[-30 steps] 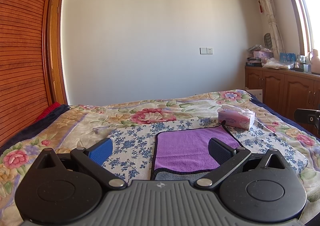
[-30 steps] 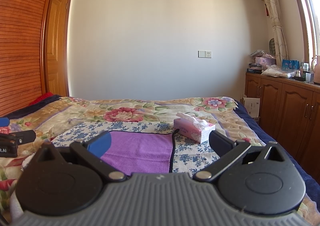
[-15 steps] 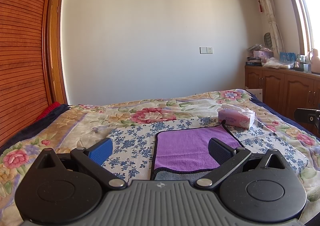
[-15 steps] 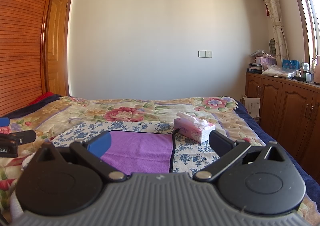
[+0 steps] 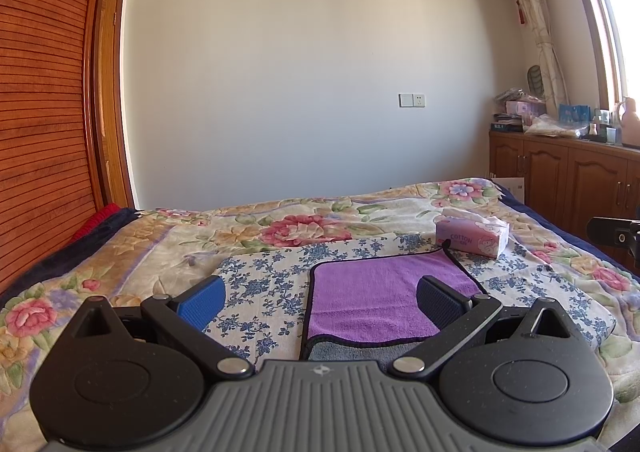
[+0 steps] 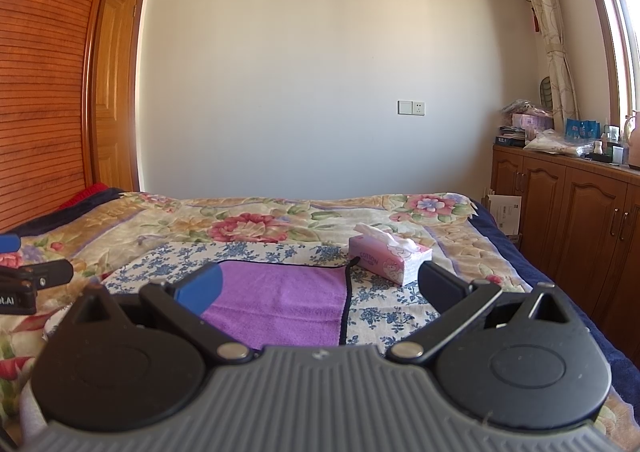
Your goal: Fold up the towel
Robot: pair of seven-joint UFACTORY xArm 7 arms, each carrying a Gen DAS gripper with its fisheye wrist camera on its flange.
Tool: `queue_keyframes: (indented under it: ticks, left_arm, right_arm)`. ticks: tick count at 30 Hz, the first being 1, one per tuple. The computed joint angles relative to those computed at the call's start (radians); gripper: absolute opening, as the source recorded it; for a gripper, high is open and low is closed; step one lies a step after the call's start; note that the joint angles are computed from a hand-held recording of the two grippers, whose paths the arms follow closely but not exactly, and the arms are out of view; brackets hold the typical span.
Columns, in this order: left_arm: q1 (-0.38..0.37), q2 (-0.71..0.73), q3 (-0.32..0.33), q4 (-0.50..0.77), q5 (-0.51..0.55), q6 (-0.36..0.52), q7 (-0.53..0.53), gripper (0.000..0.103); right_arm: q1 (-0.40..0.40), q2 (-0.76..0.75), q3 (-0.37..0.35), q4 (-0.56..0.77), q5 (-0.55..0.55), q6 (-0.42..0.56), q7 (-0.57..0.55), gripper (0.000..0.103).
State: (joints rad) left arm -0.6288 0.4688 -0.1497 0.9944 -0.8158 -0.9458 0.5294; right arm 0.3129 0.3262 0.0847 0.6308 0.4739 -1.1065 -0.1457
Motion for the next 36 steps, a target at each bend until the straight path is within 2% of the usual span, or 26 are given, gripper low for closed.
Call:
queue_keyframes:
  ticks: [9, 16, 28, 36]
  left_arm:
    - [-0.008, 0.014, 0.002, 0.024, -0.018, 0.021, 0.026, 0.103]
    - [-0.015, 0.037, 0.011, 0.058, -0.037, 0.053, 0.061, 0.103]
    - [-0.019, 0.079, 0.045, 0.145, -0.054, 0.153, 0.135, 0.103]
    - [-0.025, 0.112, 0.074, 0.21, -0.08, 0.226, 0.181, 0.103]
  right_arm:
    - [0.023, 0.018, 0.008, 0.025, 0.029, 0.016, -0.017, 0.103]
    - [0.014, 0.024, -0.002, 0.047, -0.001, 0.063, -0.015, 0.103]
    - [-0.016, 0.032, -0.013, 0.079, -0.073, 0.151, 0.026, 0.103]
    - [-0.018, 0.043, -0.024, 0.119, -0.098, 0.233, 0.015, 0.103]
